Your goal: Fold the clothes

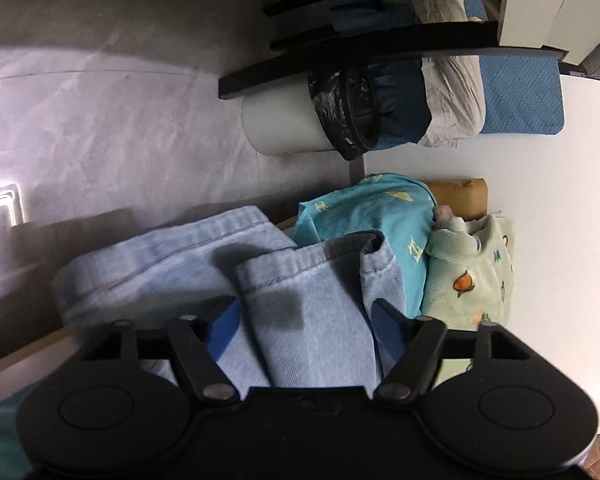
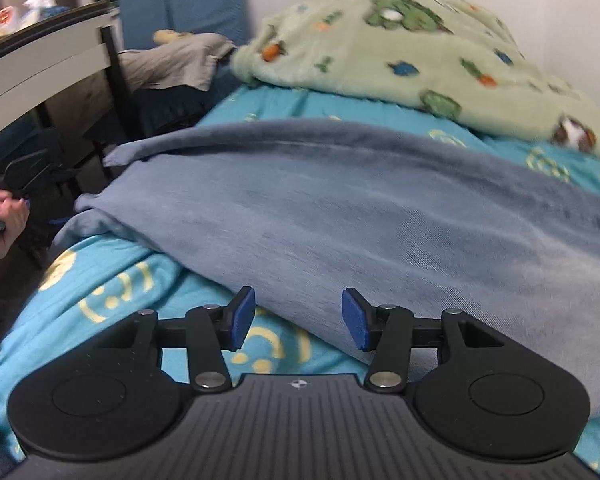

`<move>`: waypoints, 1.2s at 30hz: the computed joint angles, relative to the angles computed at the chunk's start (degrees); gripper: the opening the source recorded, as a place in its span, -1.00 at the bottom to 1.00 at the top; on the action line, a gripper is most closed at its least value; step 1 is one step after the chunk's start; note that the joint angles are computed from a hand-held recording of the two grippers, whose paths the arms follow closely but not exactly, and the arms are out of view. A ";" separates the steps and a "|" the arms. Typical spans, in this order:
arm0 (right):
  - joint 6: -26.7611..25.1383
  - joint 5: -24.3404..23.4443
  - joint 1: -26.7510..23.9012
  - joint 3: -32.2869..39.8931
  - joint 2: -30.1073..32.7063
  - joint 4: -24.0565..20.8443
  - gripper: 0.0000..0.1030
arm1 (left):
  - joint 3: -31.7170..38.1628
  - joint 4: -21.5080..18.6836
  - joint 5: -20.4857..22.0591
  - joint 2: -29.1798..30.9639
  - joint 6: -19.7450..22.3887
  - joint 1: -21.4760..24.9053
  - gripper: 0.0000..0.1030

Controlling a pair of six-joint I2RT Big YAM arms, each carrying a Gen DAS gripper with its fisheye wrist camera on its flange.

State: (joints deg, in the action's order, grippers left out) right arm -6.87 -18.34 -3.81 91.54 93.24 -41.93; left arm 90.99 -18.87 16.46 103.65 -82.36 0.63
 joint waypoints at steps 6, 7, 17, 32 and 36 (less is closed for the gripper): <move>2.08 1.39 0.12 1.32 1.93 -1.65 -0.01 | 0.13 3.62 0.27 1.49 3.10 -0.09 -0.73; 1.73 1.31 0.28 1.30 1.86 -1.59 -0.01 | -0.81 5.30 -0.01 1.12 3.47 -0.27 -0.82; -0.46 0.32 0.13 -0.19 -0.19 -1.31 -0.02 | -9.00 12.71 -7.43 -8.30 1.95 -1.44 -0.97; 0.95 -1.55 -0.73 -0.23 -1.83 -0.47 0.01 | -14.34 6.30 -9.36 -9.69 -7.53 -0.59 -0.95; 1.34 -1.41 -0.63 -0.29 -1.91 -0.19 0.04 | -16.01 7.83 -8.60 -10.38 -9.37 -0.39 -0.70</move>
State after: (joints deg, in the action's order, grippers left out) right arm -5.53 -19.75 -4.44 91.25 91.33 -42.11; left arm 74.98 -11.03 7.85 93.27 -91.73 0.24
